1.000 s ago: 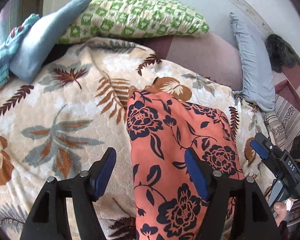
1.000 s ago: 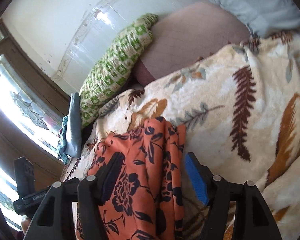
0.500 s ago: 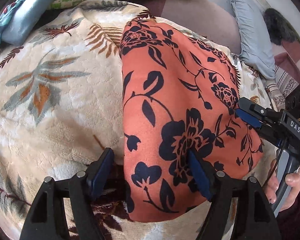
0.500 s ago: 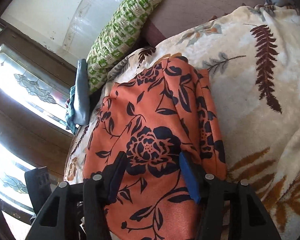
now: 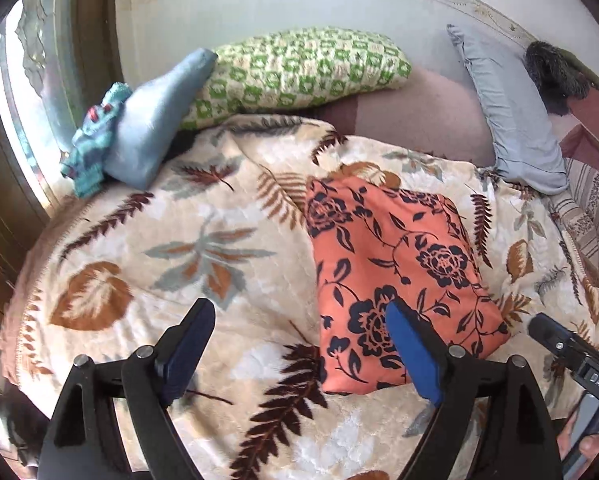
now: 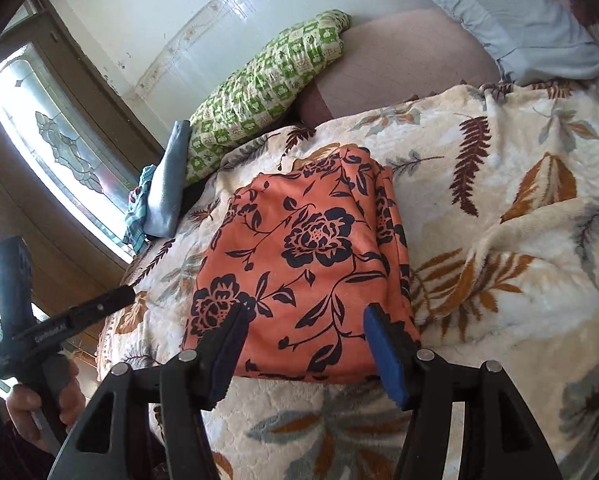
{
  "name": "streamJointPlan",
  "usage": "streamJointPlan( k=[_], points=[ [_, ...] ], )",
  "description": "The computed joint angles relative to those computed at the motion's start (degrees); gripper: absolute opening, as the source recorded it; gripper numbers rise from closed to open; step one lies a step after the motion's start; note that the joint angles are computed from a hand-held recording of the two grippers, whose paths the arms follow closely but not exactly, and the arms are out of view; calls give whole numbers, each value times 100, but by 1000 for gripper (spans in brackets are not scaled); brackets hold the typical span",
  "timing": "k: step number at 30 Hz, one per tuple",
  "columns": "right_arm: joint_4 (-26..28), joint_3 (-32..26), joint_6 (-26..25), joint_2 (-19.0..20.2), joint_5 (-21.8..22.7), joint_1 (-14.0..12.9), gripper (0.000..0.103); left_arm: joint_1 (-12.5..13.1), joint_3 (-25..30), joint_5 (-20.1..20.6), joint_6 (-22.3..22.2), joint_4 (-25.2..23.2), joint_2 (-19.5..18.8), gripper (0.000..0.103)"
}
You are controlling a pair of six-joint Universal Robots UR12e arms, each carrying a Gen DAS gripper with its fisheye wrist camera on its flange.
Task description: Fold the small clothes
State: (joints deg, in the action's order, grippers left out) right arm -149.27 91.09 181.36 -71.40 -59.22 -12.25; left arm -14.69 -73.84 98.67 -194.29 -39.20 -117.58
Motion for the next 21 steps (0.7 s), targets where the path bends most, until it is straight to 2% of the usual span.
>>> streamJointPlan(
  k=[4,8,10,13,18,21],
  points=[
    [-521,180,6,-362,-352,53,67,-151,-236,933,423,636,218,97],
    [-986,281,-154,-646,-880,209,72,-317,-431,1679,779,1200,366,98],
    [-1183,342,-261,-758,-1058,287,73,-340,-531,1682,870,1356,464,99],
    [-1412,440,-368,-911,-1196,376,73,-347,-646,1645,784,1435,608,99],
    [-1751,599,-493,-1106,-1472,502,75,-378,-792,1914,615,1722,779,99],
    [-1852,654,-450,-1178,-1478,526,76,-377,-877,1971,539,1930,872,99]
  ],
)
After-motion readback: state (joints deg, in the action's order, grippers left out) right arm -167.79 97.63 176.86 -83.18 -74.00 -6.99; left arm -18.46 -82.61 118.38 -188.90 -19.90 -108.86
